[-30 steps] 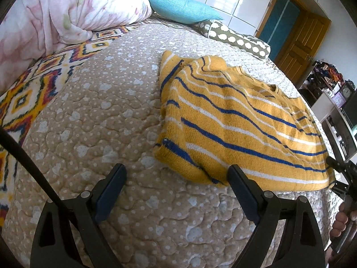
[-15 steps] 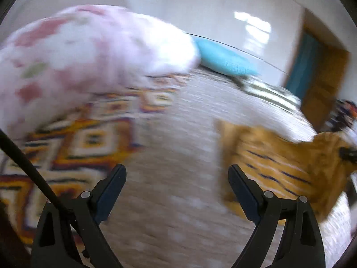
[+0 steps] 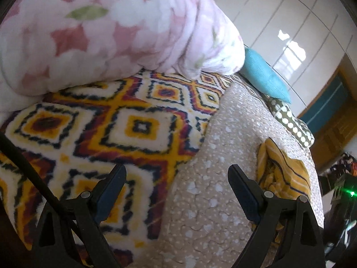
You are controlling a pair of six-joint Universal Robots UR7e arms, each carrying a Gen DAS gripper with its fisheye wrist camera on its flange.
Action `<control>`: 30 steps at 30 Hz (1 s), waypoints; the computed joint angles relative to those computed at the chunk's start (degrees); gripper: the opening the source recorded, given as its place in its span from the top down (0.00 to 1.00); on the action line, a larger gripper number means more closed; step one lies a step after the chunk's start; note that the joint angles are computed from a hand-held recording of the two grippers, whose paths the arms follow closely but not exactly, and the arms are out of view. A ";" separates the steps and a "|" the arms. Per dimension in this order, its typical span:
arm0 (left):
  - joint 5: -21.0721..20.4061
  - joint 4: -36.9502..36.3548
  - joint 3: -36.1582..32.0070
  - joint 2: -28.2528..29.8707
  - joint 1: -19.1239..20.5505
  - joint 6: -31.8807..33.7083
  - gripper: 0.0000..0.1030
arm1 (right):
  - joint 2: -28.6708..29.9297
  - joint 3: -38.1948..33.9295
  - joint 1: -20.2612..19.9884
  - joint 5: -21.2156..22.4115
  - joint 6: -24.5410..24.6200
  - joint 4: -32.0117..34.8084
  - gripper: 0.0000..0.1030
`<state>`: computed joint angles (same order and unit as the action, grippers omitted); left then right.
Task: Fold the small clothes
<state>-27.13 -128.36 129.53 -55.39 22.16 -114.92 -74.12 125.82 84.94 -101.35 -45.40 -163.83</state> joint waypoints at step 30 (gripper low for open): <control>-4.90 -37.85 -0.86 9.85 1.86 32.06 0.11 | -10.28 -1.51 -5.80 9.98 2.17 14.94 0.78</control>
<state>-32.03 -166.22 128.67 -45.54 24.01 -82.85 -84.40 124.31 79.14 -91.37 -43.23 -148.89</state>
